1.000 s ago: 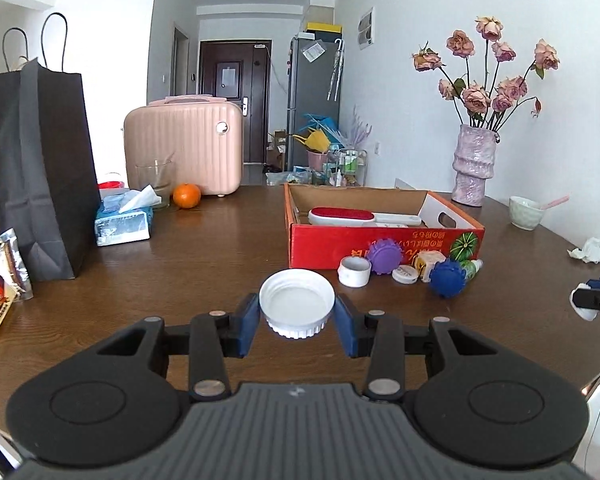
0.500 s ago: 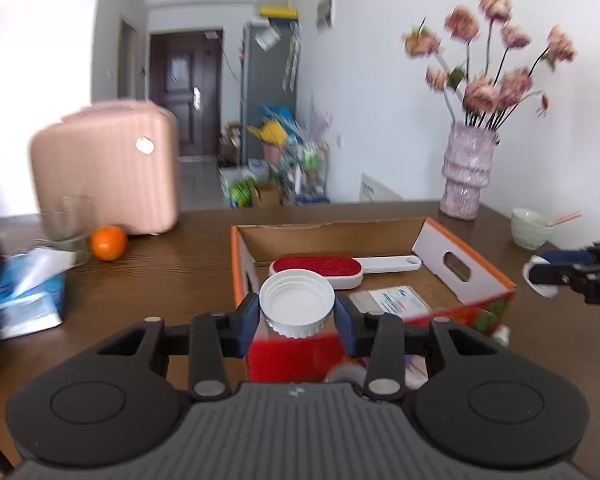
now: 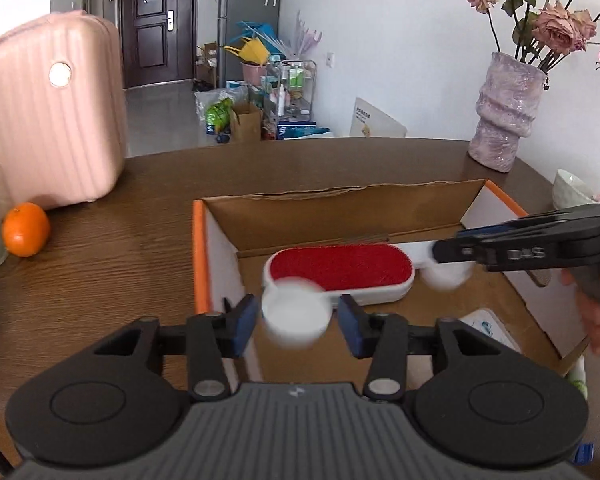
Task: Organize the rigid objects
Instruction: 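Carry the white cap over the box and open the right gripper, then withdraw both tools up and away from the box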
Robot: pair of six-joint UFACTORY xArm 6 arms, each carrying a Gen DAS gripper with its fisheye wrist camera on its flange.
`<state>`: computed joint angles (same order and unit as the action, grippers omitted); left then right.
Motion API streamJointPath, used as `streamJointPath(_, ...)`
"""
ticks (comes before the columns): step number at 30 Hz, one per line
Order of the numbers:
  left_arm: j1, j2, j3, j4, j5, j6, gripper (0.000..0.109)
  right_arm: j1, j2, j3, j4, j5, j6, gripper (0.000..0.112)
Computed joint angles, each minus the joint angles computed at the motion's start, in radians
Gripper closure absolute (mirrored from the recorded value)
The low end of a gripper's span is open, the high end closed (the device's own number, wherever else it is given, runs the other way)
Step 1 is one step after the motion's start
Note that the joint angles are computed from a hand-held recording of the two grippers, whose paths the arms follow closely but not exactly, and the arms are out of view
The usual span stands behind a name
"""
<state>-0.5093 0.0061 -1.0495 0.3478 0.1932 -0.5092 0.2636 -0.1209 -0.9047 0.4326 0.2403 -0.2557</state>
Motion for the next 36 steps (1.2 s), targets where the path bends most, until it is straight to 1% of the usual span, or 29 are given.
streamJointPath(2,-0.003,0.010,-0.004,-0.026,-0.017,0.012,0.053,0.011,0.022,-0.007,0.003,-0.023,0.022,0.075)
streamJointPath(3,-0.004,0.012,-0.004,-0.041,-0.021,0.025,0.051,0.019,0.023,-0.007,0.022,-0.029,-0.003,0.073)
streamJointPath(4,-0.003,0.012,-0.003,-0.033,-0.027,0.010,0.050,0.024,0.019,0.000,0.029,-0.040,-0.024,0.068)
streamJointPath(6,-0.002,0.003,0.001,-0.032,-0.025,-0.001,0.049,0.029,0.009,0.008,-0.028,-0.058,0.002,0.060)
streamJointPath(8,-0.001,-0.018,0.010,-0.022,-0.017,-0.013,0.048,0.027,-0.013,0.014,-0.057,-0.059,0.018,0.059)
streamJointPath(11,-0.003,-0.069,0.028,0.028,0.007,-0.066,0.046,0.017,-0.064,0.030,-0.095,-0.035,0.053,0.059)
streamJointPath(13,-0.010,-0.116,0.035,0.088,0.041,-0.127,0.043,0.008,-0.110,0.048,-0.147,-0.016,0.101,0.058)
streamJointPath(15,-0.025,-0.174,0.044,0.189,0.081,-0.216,0.036,0.000,-0.176,0.066,-0.205,0.025,0.156,0.058)
streamJointPath(17,-0.049,-0.247,0.059,0.281,0.119,-0.287,0.032,-0.001,-0.250,0.086,-0.243,0.062,0.182,0.057)
streamJointPath(18,-0.063,-0.285,0.067,0.321,0.141,-0.324,0.030,0.001,-0.298,0.100,-0.262,0.082,0.194,0.055)
streamJointPath(19,-0.075,-0.324,0.078,0.349,0.157,-0.348,0.025,0.002,-0.339,0.114,-0.270,0.096,0.195,0.050)
streamJointPath(22,-0.123,-0.445,0.120,0.419,0.224,-0.399,0.021,0.004,-0.494,0.166,-0.313,0.148,0.220,0.047)
streamJointPath(24,-0.174,-0.534,0.151,0.476,0.301,-0.435,0.018,0.006,-0.612,0.204,-0.328,0.196,0.219,0.046)
streamJointPath(26,-0.232,-0.616,0.181,0.517,0.378,-0.460,0.016,0.008,-0.737,0.245,-0.345,0.252,0.220,0.041)
streamJointPath(28,-0.301,-0.705,0.219,0.563,0.456,-0.496,0.011,0.016,-0.873,0.288,-0.362,0.315,0.234,0.038)
streamJointPath(30,-0.365,-0.794,0.263,0.572,0.519,-0.508,0.006,0.030,-0.980,0.316,-0.371,0.380,0.244,0.037)
streamJointPath(32,-0.439,-0.860,0.290,0.568,0.595,-0.526,0.006,0.061,-1.084,0.343,-0.407,0.442,0.281,0.036)
streamJointPath(34,-0.538,-0.929,0.319,0.606,0.702,-0.582,0.006,0.111,-1.190,0.369,-0.462,0.508,0.327,0.034)
streamJointPath(36,-0.693,-0.997,0.348,0.677,0.854,-0.669,0.006,0.189,-1.284,0.398,-0.553,0.557,0.414,0.033)
